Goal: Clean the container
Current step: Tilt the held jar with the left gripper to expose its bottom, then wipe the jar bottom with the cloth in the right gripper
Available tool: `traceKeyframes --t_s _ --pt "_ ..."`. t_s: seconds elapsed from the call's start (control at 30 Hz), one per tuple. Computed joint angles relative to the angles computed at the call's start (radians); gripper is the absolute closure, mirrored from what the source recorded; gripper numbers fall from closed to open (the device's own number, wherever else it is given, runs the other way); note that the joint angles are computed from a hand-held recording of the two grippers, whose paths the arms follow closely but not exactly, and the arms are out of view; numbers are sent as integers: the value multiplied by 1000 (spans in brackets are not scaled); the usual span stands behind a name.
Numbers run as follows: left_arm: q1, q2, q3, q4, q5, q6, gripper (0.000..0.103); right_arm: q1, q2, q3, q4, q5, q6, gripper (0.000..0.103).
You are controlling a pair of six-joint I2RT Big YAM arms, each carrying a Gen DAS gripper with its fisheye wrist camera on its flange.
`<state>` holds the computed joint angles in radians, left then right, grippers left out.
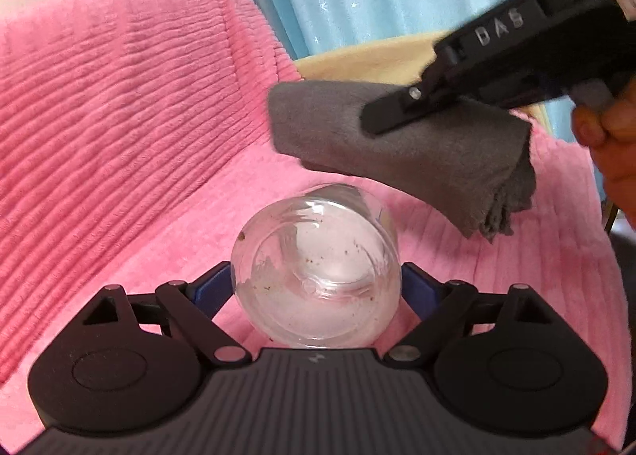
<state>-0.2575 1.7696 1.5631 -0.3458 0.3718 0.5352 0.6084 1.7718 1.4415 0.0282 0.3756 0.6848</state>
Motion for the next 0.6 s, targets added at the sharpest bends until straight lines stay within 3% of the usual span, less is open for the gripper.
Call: traceKeyframes --t_s 0.07,0.33,0.53,0.6 --pt "10 -8 -27 16 9 -1 14 2 7 6 25 -40 -29 95" --pt "21 -18 -57 15 27 -8 14 12 64 98 -41 -60 -99 95" --pt "23 -41 -92 25 31 -5 14 28 94 157 -138 -72 -187 95" --pt "29 -43 -95 22 40 -12 14 22 83 140 -123 -145 -179 95"
